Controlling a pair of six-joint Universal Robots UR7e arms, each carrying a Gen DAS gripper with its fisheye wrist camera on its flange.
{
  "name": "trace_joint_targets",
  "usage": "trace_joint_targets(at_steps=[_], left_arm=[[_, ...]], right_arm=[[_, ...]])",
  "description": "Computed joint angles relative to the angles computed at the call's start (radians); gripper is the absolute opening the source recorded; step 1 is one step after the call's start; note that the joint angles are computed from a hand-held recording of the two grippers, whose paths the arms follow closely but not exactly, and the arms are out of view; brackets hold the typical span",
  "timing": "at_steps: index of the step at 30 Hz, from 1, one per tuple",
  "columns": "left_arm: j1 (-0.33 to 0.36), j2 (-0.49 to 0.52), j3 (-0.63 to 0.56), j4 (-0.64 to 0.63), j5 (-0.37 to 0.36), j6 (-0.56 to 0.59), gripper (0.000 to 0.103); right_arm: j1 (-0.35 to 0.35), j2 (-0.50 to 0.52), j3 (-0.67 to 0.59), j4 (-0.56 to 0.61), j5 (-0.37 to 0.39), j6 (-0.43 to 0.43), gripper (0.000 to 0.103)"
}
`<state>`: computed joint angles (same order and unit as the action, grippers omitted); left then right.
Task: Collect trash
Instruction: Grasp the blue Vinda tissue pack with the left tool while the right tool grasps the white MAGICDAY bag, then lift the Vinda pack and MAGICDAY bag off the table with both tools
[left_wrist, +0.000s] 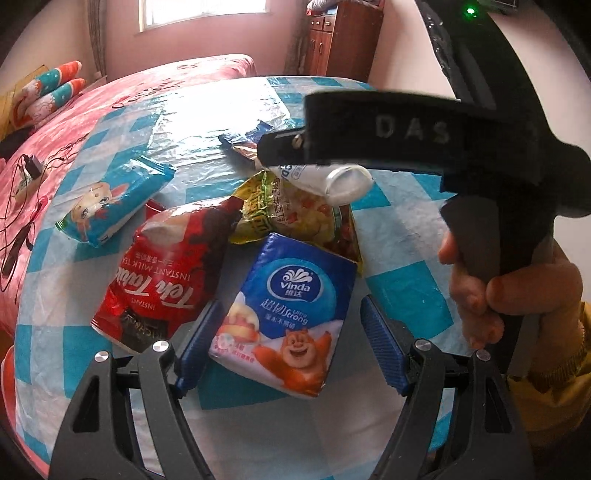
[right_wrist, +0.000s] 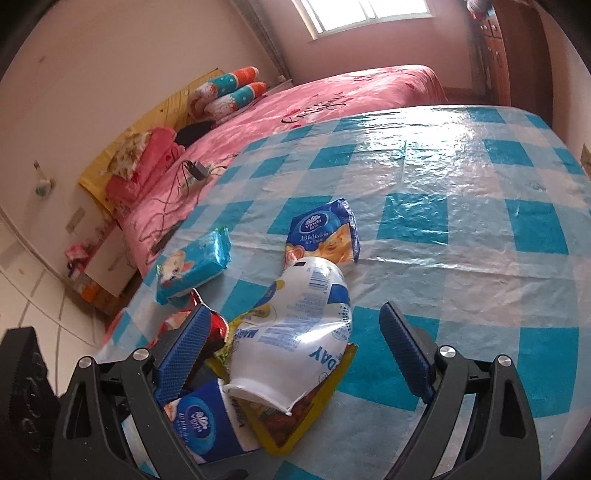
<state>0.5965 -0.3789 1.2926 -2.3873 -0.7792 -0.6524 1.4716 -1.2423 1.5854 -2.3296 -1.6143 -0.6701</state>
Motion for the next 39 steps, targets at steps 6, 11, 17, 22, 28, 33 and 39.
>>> trace_joint_targets(at_steps=[6, 11, 17, 22, 28, 33, 39], left_arm=[[0.004, 0.004, 0.005, -0.029, 0.023, 0.005, 0.070], [0.002, 0.002, 0.020, -0.059, 0.032, 0.005, 0.067], [0.000, -0.003, 0.036, -0.089, 0.039, 0.002, 0.065], [0.003, -0.010, 0.047, -0.113, 0.031, -0.004, 0.064], [0.005, -0.025, 0.068, -0.170, 0.019, -0.004, 0.063], [0.002, -0.045, 0.098, -0.237, 0.015, 0.007, 0.061], [0.005, -0.062, 0.134, -0.307, 0.004, 0.025, 0.061]], right_arm=[[0.004, 0.016, 0.000, -0.031, -0.028, -0.002, 0.081], [0.004, 0.020, 0.001, -0.039, -0.040, -0.010, 0.076], [0.010, 0.021, 0.012, -0.067, -0.057, -0.036, 0.070], [0.008, 0.017, 0.018, -0.080, -0.054, -0.041, 0.070], [-0.002, 0.016, 0.013, -0.087, -0.032, -0.028, 0.070], [-0.014, 0.017, -0.007, -0.054, 0.007, 0.003, 0.070], [-0.023, 0.015, -0.020, -0.036, 0.040, 0.026, 0.070]])
